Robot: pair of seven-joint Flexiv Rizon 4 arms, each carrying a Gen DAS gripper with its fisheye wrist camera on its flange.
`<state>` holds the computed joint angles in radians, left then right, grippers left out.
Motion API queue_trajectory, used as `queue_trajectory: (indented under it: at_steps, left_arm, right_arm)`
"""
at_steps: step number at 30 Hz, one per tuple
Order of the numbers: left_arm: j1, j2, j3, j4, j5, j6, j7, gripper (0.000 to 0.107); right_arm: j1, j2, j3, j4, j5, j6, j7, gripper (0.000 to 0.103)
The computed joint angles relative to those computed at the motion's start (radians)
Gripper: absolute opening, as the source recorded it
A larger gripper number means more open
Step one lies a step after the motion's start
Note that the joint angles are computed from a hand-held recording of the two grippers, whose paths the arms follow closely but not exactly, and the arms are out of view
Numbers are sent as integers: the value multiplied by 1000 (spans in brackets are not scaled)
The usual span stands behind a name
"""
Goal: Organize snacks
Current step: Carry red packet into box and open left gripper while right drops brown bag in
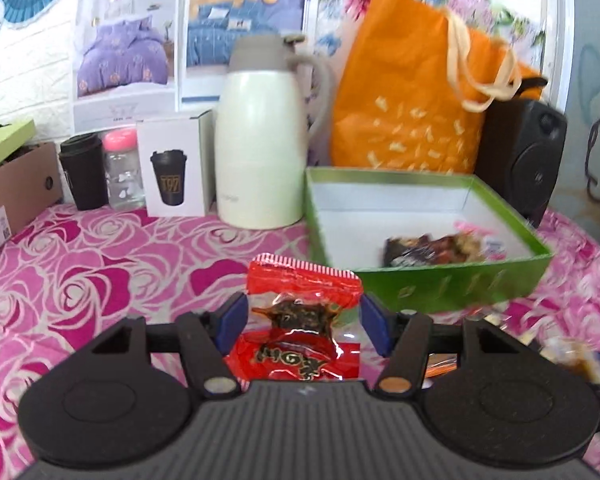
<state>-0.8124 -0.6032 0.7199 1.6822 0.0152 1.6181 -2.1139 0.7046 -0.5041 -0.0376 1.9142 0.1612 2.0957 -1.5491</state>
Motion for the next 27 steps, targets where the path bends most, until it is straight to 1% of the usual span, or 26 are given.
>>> queue_trajectory:
  at_steps: [2, 3, 5, 6, 8, 10, 13, 16, 17, 21, 22, 27]
  left_arm:
    - [-81, -42, 96, -28, -3, -23, -47, 61]
    - [-112, -61, 134, -42, -1, -37, -69, 61]
    - [-157, -87, 187, -63, 5, -61, -119, 61]
    - [-160, -91, 190, -72, 14, -65, -131, 61]
    - [-164, -95, 192, -92, 40, -78, -147, 61]
    - [-166, -98, 198, -108, 68, -87, -163, 61]
    - [-181, -110, 227, -134, 111, -102, -198, 61]
    - [-186, -120, 249, -163, 153, -112, -228, 61]
    - [-183, -123, 252, -175, 166, -115, -239, 61]
    - [-167, -126, 245, -208, 211, -125, -277, 61]
    - [-164, -128, 244, -215, 222, -128, -288, 61]
    - [-141, -129, 220, -254, 278, -147, -325, 62]
  right_arm:
    - [-3, -3, 8, -9, 5, 15, 9, 65]
    - [17, -6, -9, -16, 26, 23, 0, 65]
    - [107, -15, -92, -36, 112, 34, -60, 65]
    - [168, -22, -150, -51, 172, 32, -105, 65]
    - [238, -37, -221, -75, 248, 34, -178, 65]
    - [257, -46, -245, -97, 284, 32, -225, 65]
    - [234, -48, -229, -126, 295, 26, -250, 65]
    - [229, -57, -232, -157, 320, 33, -273, 65]
    - [214, -60, -219, -166, 319, 41, -272, 65]
    - [100, -74, -95, -181, 261, 109, -218, 65]
    - [88, -77, -82, -184, 258, 119, -215, 65]
    - [113, -93, -111, -217, 315, 119, -283, 65]
